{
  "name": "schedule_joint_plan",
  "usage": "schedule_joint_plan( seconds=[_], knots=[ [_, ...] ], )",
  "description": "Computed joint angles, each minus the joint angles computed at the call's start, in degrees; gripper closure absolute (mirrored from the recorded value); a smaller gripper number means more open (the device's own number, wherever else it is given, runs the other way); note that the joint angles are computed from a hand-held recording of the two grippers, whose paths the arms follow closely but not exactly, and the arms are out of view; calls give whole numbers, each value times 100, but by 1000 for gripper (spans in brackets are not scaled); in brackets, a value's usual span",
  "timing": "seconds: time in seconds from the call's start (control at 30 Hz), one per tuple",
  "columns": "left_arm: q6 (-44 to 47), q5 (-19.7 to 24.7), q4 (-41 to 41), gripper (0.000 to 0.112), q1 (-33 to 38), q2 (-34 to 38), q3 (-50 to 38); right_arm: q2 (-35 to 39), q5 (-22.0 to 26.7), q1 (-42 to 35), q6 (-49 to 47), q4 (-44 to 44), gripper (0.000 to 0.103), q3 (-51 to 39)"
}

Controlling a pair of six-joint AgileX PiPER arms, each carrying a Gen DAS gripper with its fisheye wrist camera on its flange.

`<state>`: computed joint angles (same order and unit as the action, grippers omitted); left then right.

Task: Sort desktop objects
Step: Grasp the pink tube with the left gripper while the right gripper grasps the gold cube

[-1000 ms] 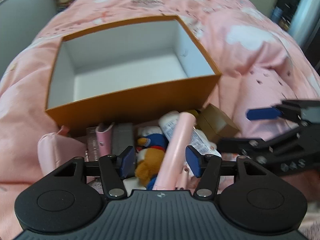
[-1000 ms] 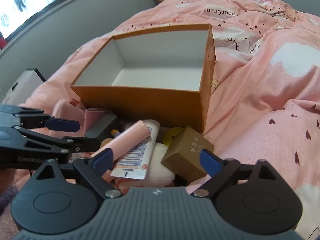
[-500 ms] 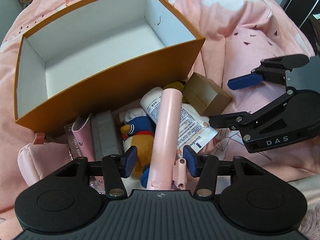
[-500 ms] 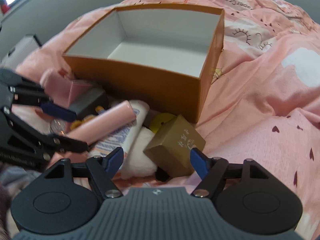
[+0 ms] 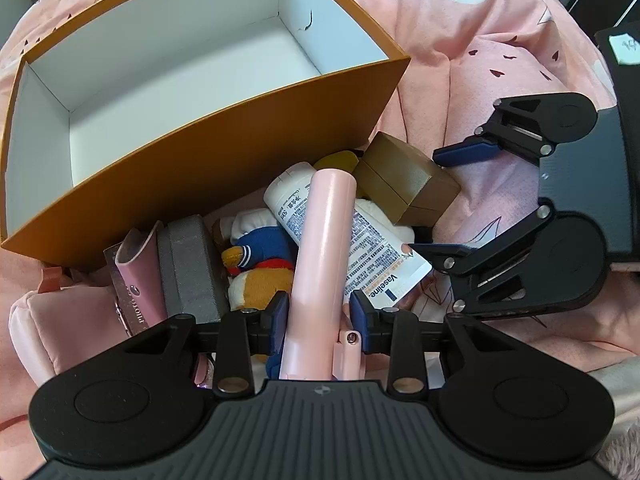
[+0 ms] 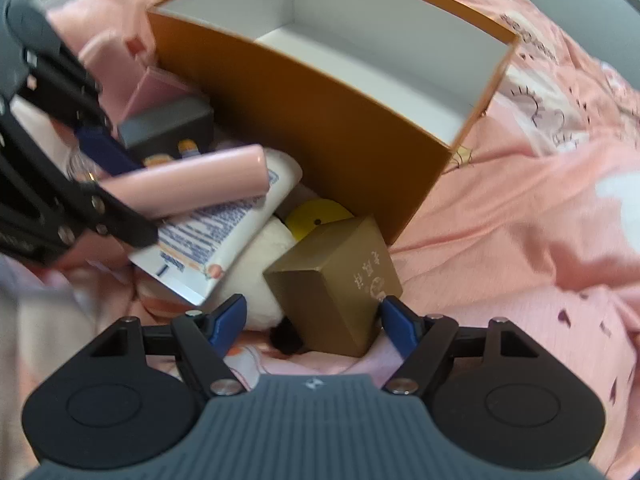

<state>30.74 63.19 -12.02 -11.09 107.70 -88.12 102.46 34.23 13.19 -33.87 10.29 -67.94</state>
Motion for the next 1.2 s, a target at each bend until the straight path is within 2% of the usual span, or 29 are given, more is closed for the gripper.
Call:
schedule_joint_plan(
  seconds=[0.13, 0.17, 0.2, 0.27, 0.4, 0.47, 0.57, 0.77, 0.93, 1.03, 1.1, 1.2],
  knots=[
    [-45, -39, -74, 75, 50, -3, 20, 21, -168, 87, 43, -242, 28, 55],
    [-50, -13, -93, 75, 70, -3, 4, 15, -169, 73, 61, -251, 33, 48],
    [-48, 26, -117, 75, 102, -2, -18, -14, -217, 72, 143, -339, 45, 76],
    [-48, 106, -159, 76, 161, 9, -62, -52, -231, -5, 160, -372, 53, 67],
    [-134, 157, -259, 76, 287, -29, -122, 23, 74, -346, -310, 342, 58, -151],
    [-111, 244, -432, 76, 446, -36, -211, 63, 53, -359, -299, 354, 55, -196],
    [-140, 286, -559, 80, 662, -99, -306, 103, -191, -273, -278, 273, 43, -88],
    [-184, 339, -810, 81, 974, -202, -553, 282, -236, -192, -291, 244, 39, -211],
    [-250, 320, -917, 81, 1056, -267, -765, 276, -179, -283, -426, 466, 41, -219],
    [-217, 445, -1063, 81, 1161, -274, -966, 184, -69, -452, -684, 917, 55, -220],
    [-242, 528, -1135, 81, 1213, -247, -1143, 120, 109, -637, -929, 1317, 72, -256],
    [-265, 502, -1114, 81, 1215, -259, -1305, 42, 352, -831, -1177, 1753, 91, -315]
  ],
)
